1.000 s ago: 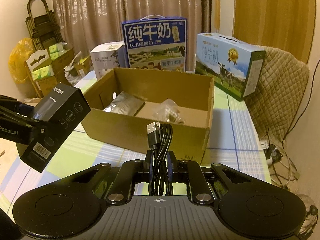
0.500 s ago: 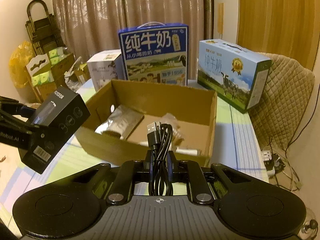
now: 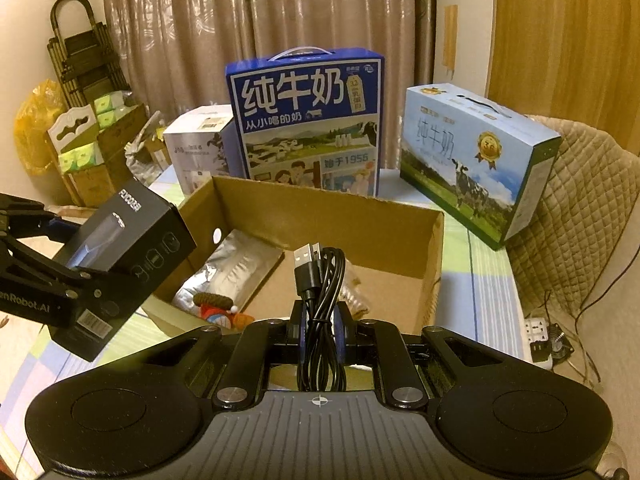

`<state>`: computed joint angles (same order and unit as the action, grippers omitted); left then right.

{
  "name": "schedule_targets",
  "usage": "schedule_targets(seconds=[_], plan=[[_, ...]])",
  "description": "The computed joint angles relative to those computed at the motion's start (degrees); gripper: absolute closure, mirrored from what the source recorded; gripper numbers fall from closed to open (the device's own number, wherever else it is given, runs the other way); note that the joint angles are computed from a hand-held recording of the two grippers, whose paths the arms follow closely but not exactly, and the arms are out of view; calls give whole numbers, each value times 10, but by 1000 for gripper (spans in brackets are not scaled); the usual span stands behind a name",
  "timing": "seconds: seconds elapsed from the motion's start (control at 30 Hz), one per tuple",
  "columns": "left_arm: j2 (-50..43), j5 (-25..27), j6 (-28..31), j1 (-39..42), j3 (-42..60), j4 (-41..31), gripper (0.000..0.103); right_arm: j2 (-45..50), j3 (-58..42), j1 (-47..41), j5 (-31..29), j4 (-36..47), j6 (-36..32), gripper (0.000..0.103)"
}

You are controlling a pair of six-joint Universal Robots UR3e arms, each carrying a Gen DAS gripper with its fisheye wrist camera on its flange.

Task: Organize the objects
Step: 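Lift and carry the shaver box and USB cable over the cardboard box, then open both tools to drop the shaver box and cable into the box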

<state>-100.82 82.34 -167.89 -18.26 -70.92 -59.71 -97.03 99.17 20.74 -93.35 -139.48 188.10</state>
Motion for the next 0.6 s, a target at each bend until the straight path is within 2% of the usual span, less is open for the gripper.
schedule_targets(seconds=[0.33, 0.6], plan=[[-67, -3, -2, -3, 83, -25, 27, 42, -41, -35, 32, 8, 3, 92], [-150, -9, -21, 3, 210, -71, 27, 66, -56, -60, 48, 6, 7, 92]])
